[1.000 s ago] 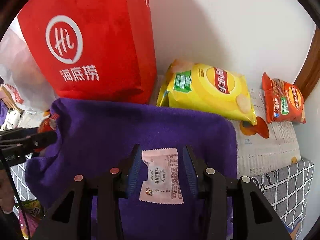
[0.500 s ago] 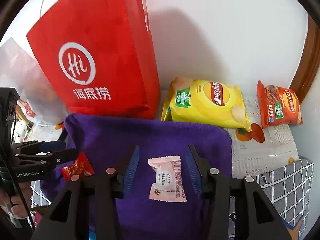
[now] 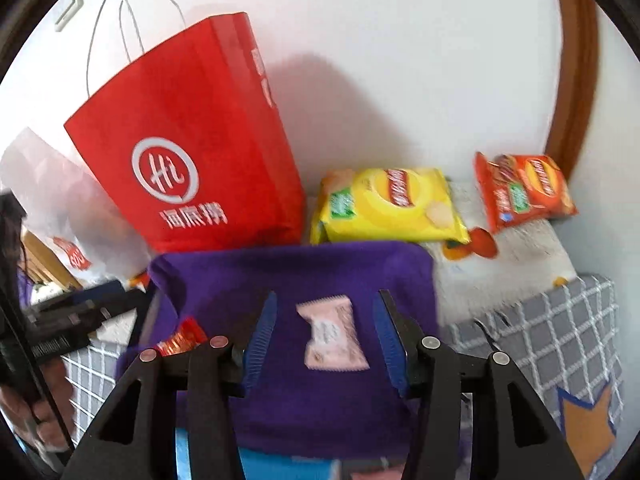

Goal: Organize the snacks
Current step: 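Open both tools to drop the packets onto the purple towel, then move the right tool to the white printed packet and grasp it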

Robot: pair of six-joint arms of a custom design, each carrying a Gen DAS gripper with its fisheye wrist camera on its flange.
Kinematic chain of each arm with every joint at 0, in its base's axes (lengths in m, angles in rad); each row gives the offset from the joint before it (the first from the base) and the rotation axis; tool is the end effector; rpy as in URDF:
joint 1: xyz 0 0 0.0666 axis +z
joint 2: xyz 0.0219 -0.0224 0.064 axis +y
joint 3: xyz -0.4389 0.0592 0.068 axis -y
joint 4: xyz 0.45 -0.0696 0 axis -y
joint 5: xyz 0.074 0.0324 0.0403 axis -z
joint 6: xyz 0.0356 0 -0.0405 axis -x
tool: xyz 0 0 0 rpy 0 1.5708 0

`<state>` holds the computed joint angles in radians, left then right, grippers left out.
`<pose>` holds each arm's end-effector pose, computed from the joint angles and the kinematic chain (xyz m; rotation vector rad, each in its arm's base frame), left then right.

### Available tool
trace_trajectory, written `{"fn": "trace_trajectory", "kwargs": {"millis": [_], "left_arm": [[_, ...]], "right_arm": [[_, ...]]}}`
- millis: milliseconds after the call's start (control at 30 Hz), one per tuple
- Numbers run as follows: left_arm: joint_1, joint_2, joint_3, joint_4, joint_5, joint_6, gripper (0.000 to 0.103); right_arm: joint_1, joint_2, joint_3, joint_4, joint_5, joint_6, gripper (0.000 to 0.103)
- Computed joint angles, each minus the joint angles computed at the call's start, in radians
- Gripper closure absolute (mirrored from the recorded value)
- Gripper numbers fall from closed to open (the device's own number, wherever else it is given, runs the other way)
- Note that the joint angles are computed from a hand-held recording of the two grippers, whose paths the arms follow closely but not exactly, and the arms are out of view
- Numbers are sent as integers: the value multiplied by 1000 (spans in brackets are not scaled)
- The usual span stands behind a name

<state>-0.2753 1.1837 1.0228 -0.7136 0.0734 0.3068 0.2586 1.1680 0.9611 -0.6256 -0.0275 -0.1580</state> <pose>0.4163 -0.1207 0.4065 -0.0060 2.4732 -0.3445 0.4121 0.1096 0.3874 -0.1343 2.4115 0.2257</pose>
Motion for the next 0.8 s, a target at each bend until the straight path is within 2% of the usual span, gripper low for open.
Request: {"fn": "trace_trajectory", "kwargs": {"millis": [100, 333, 400, 533, 667, 800], "left_arm": [[-11, -25, -4, 19, -16, -2, 37], [-49, -100, -22, 56, -64, -13, 37], [-62, -112, -20, 52, -71, -20, 37], [-99, -144, -23, 43, -108, -40, 37], [-146, -170, -25, 26, -139, -32, 37], [-171, -203, -45, -6, -102, -3, 37]], "right_arm": [[-9, -46, -25, -45, 24, 22, 53], [-45, -217, -123, -58, 46, 37, 53], [-47, -256, -146, -56, 68, 36, 53], [-55, -324, -177, -136, 58, 44, 53], [-53, -409, -219, -168, 86, 68, 53], [-70, -476, -259, -177, 56, 67, 53]]}}
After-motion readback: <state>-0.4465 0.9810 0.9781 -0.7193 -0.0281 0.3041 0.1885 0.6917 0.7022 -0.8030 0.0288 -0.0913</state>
